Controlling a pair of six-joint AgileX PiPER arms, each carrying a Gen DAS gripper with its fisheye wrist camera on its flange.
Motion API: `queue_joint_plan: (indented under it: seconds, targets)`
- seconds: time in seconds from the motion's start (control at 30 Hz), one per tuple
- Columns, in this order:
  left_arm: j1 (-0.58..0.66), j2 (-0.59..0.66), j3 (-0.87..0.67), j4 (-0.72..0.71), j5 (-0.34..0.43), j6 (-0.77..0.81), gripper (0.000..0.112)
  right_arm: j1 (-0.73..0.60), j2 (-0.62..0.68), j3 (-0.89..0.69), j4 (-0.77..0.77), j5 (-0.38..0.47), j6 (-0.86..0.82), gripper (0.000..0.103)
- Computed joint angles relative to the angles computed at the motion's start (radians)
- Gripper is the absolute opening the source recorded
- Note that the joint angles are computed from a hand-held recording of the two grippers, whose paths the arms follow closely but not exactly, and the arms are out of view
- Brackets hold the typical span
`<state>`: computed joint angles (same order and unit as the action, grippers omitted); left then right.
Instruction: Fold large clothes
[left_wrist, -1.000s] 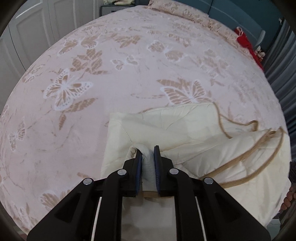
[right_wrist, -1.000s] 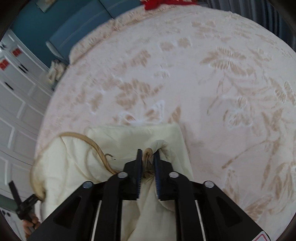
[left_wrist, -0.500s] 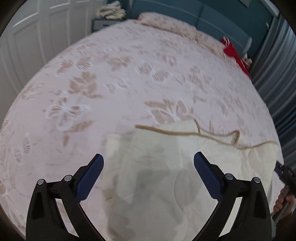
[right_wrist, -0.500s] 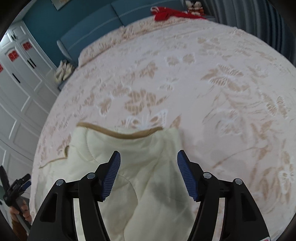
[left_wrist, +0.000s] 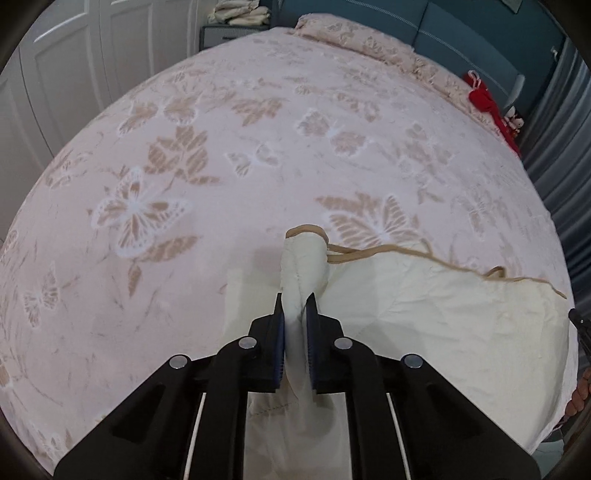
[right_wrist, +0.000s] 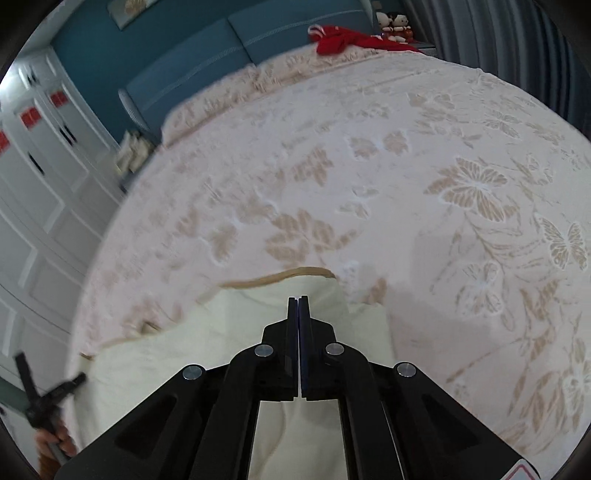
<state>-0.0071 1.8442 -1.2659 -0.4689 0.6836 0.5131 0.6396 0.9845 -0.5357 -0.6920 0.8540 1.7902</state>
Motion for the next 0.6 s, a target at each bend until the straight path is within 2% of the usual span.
queue_joint_plan:
  seconds: [0.1, 0.23, 0.37, 0.5, 0.6]
  targets:
    - [-0.011, 0.033, 0.016, 0.026, -0.045, -0.031, 0.01, -0.016, 0.083, 0.023, 0.019, -0.039, -0.022, 0.001]
    - [-0.035, 0.044, 0.045, 0.068, -0.112, -0.06, 0.012, -0.079, 0.161, 0.094, 0.013, -0.173, 0.006, 0.0]
    - [-0.063, 0.051, 0.084, 0.119, -0.19, -0.082, 0.014, -0.102, 0.247, 0.119, -0.039, -0.25, 0.056, 0.0]
    - [-0.1, 0.042, 0.138, 0.199, -0.291, -0.138, 0.015, -0.081, 0.313, 0.118, -0.108, -0.258, 0.131, 0.0]
    - [-0.133, 0.033, 0.18, 0.32, -0.369, -0.242, 0.015, -0.053, 0.351, 0.107, -0.142, -0.238, 0.175, 0.0]
